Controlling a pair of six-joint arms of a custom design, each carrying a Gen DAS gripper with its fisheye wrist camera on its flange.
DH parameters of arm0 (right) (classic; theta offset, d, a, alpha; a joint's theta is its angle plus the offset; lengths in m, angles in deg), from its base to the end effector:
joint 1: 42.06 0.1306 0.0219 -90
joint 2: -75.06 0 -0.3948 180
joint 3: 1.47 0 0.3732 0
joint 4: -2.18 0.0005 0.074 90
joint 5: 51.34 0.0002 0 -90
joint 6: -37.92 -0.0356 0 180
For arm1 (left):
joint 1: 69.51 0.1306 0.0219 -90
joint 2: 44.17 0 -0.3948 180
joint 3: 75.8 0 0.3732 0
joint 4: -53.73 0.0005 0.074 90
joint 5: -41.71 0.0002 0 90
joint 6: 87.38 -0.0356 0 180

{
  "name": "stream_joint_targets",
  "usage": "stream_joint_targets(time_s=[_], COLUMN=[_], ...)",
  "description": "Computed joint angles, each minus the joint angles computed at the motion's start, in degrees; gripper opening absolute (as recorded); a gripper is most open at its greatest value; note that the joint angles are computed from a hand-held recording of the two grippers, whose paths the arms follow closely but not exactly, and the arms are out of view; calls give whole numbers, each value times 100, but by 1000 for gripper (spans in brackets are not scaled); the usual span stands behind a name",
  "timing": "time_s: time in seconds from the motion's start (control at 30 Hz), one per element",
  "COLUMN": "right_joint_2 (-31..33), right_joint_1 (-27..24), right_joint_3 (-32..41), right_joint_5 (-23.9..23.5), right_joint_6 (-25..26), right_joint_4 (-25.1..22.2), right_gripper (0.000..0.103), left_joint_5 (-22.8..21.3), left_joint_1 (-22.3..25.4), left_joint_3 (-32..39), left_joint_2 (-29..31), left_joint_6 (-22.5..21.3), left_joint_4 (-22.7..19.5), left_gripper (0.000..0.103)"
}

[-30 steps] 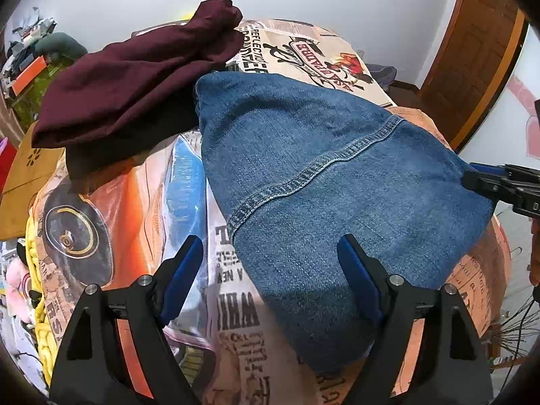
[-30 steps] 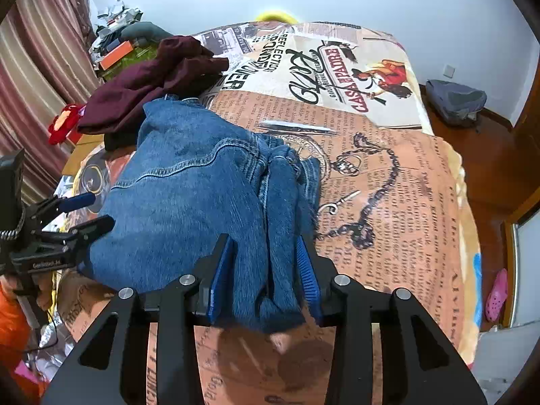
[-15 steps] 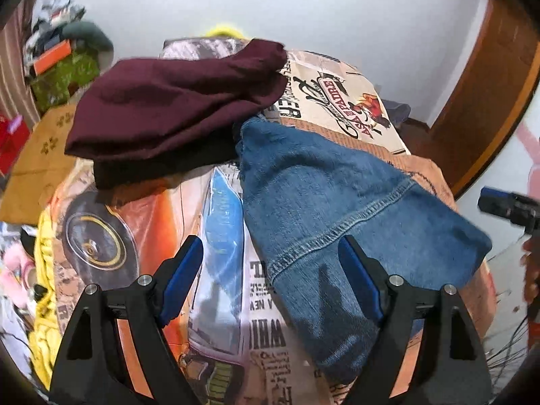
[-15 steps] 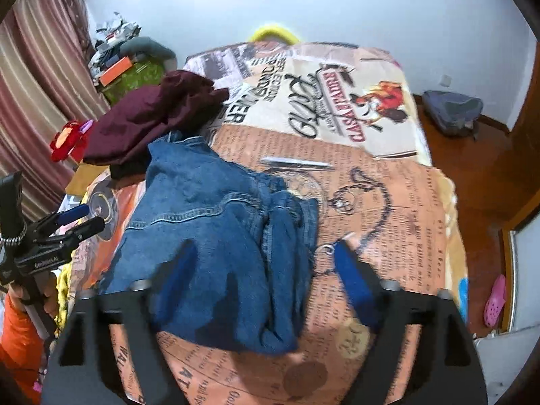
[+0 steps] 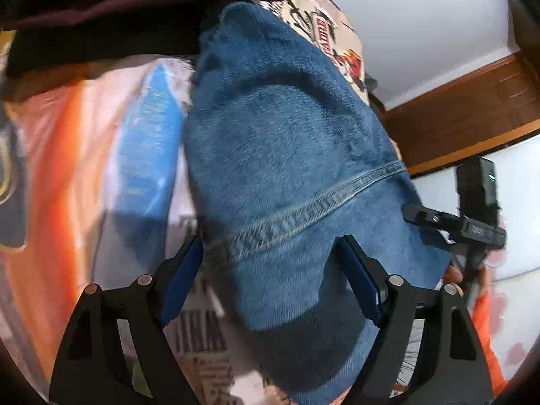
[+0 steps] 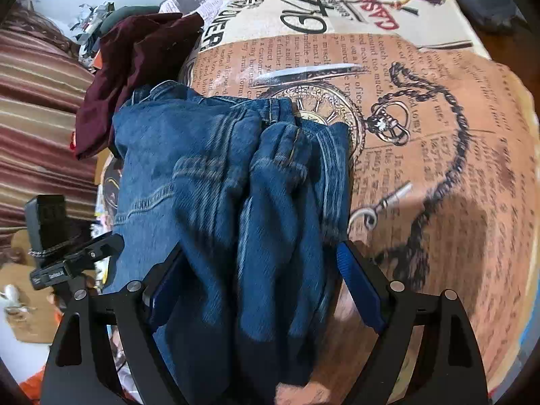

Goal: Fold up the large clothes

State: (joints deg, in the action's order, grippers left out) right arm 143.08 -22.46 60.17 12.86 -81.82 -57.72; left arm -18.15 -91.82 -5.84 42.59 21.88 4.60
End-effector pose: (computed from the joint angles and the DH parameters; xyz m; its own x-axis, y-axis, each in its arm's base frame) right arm 0.2658 0.1106 0.3581 -0.9805 0.1249 -0.1516 0.0224 0.8378 0.5455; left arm 0.3625 -0.1686 0.3211 -0.9682 0.0889 -0.2338 0.2101 0.7962 -0.5673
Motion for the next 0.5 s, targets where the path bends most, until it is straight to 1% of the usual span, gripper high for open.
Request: stream_joint_targets(time_s=[0.03,0.07,0.13,0.2,0.27,0.4,0.47,0.5], right_joint_2=[85,236,467,577,666,798,863,913], right_joint_1=[-88,-219,-418,-487,-444,-342,-272,-245], right_joint_3=[32,52,56,9,48,-13,8,47], right_joint_5=[-97,-327,-783,-1020,-1035,-1125,-1095,-1084], right_joint_6=[111,268,415,423,470,205,93,56], right_joint_4=[-31,-71,-122,20,86,429,500,516], right_gripper=[88,91,91,92,92,94,92,90], left_joint_5=[13,30,189,360,376,328,395,424], left_joint_1=[10,24,67,88,57,-59,-80,-86], left_joint_3=[24,63,133,165,177,242,248,228], left_joint_2=[55,148,329,489,529,607,645,646], left_joint_6=[-1,76,216,347,345,240,338,428], left_joint_4=[18,47,52,119,188,246,311,392], left_gripper=[82,83,83,82,83,83,83,83])
